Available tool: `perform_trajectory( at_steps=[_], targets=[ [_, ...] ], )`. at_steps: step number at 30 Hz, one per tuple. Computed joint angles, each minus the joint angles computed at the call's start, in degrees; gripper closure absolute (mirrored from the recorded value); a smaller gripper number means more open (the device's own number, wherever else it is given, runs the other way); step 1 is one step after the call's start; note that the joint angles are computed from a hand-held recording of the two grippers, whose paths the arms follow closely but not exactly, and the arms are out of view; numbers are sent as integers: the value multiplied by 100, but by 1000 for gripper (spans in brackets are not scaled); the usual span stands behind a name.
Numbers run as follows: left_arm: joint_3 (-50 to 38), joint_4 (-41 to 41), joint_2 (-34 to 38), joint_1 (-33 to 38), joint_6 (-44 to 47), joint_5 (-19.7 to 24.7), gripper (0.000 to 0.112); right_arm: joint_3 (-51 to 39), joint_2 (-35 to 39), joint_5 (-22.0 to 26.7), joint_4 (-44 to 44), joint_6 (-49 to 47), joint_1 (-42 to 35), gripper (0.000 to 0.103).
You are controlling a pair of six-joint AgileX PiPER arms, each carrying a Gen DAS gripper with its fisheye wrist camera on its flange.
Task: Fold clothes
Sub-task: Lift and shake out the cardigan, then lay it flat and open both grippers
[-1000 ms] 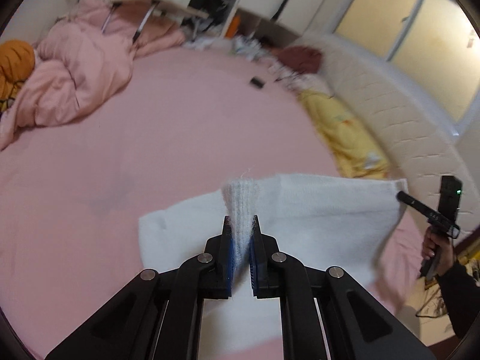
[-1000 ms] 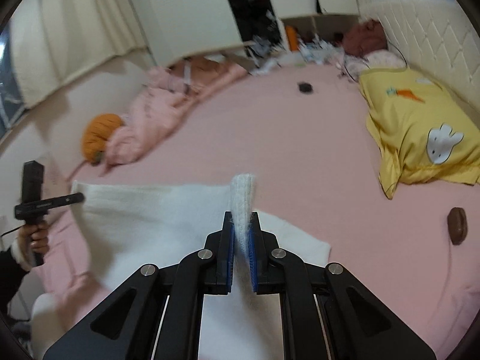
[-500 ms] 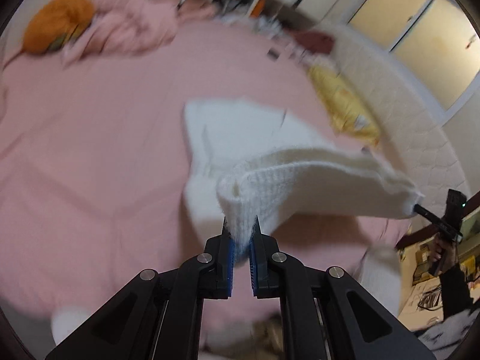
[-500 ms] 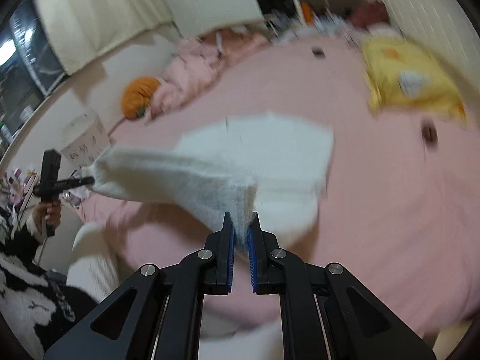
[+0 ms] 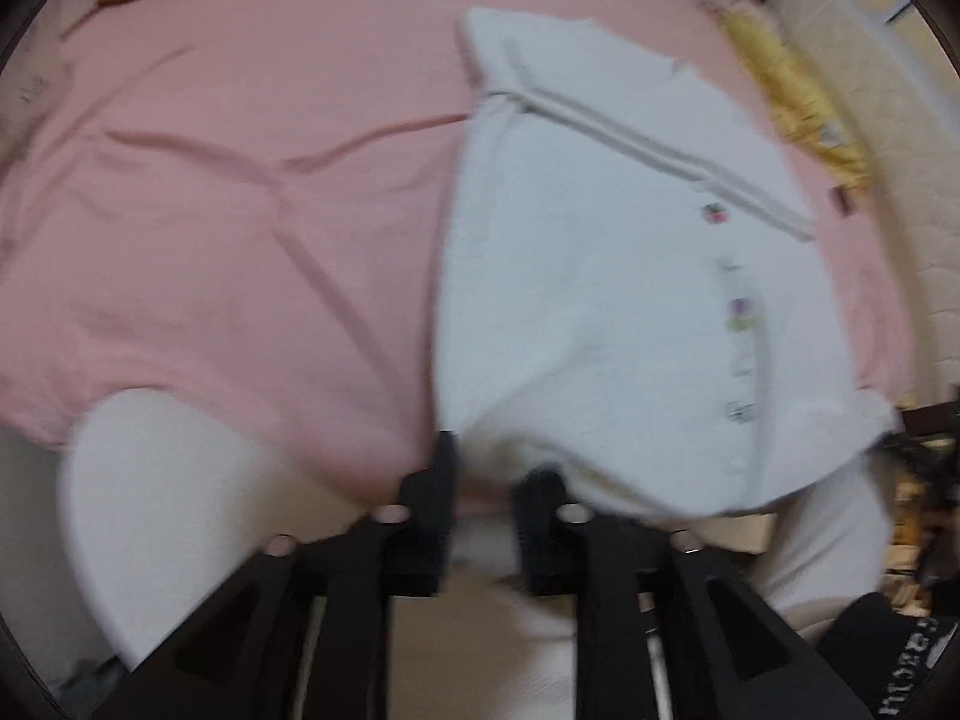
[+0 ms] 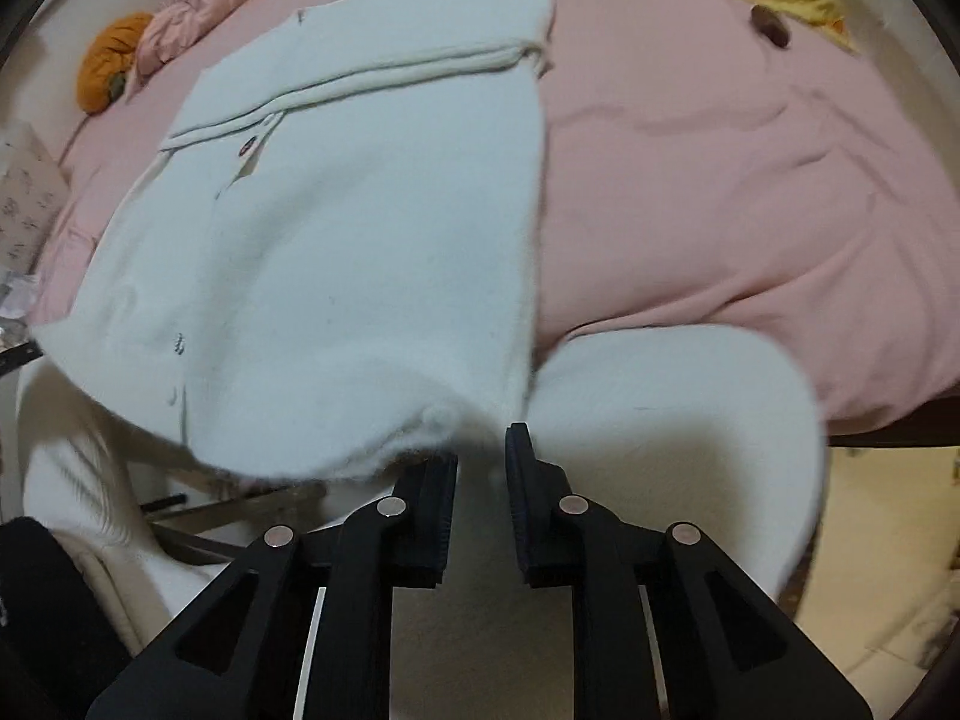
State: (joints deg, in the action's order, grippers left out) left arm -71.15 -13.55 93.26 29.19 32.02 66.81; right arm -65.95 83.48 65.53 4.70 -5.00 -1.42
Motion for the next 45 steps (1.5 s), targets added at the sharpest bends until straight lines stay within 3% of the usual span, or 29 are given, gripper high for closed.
perform_trajectory(
  at_steps=[2,4,5,7,8,9,11,13,17,18,21,24,27,28,30,32,34,36,39,45],
  targets=[
    [-235,591,-72,-114,-396,-1,62,-365,-69,201,-418,354,244,80],
    [-539,864,-75,-260,-696,2,61,-805,-39,222,-497,533,370,79],
    [-695,883,-67,-364,-826,9,60,-1027,62,93,-407,618,430,70],
    [-1022,519,91,-724,-996,-95,44,-1358,366,-331,-75,723,546,56],
    [-1086,394,200,-974,-1120,-246,23,-1502,621,-566,105,786,682,39],
    [-1168,269,324,-1217,-1231,-402,16,-1639,942,-795,143,952,896,33],
    [-1385,354,709,-1753,-1538,-694,16,-2024,1748,-1207,-5,1425,1379,33],
    [-1795,862,1382,-2482,-2209,-715,16,-2287,2356,-1391,-448,2060,1767,33],
    [-1804,1399,2087,-3090,-2972,-749,16,-2809,3439,-1224,-1335,2987,2378,33],
    [-1644,1586,2172,-3133,-3105,-726,16,-2625,3444,-1148,-1377,3018,2422,33],
    [-875,1542,2005,-2840,-2952,-1004,15,-1247,2597,-1637,-1497,2967,2439,33],
    [-190,1261,1620,-2259,-2531,-1247,14,-455,1935,-1410,-838,2561,2040,33],
    [-65,1351,1363,-2137,-2377,-1119,15,-704,2074,-160,-760,2666,1736,33],
    [-69,1318,1251,-2187,-2343,-1151,15,-759,2034,10,-648,2682,1616,33],
    [-89,1256,1037,-2288,-2280,-1211,15,-667,1712,-298,-631,2750,1532,33],
    [-152,1154,913,-2407,-2246,-1301,15,-701,1603,-699,-1342,3116,1795,33],
    [-322,1354,1236,-2566,-2534,-1236,15,-737,1757,-909,-1740,3400,1882,33],
    [-544,1608,1637,-2716,-2855,-1082,15,-825,2189,-679,-1353,3290,1653,33],
    [-354,1458,1829,-2460,-2801,-1022,14,-305,1998,-1051,-863,2979,1339,32],
    [305,1547,1194,-2141,-2497,-1144,14,-550,1856,-269,-1040,2864,1710,32]
  ],
)
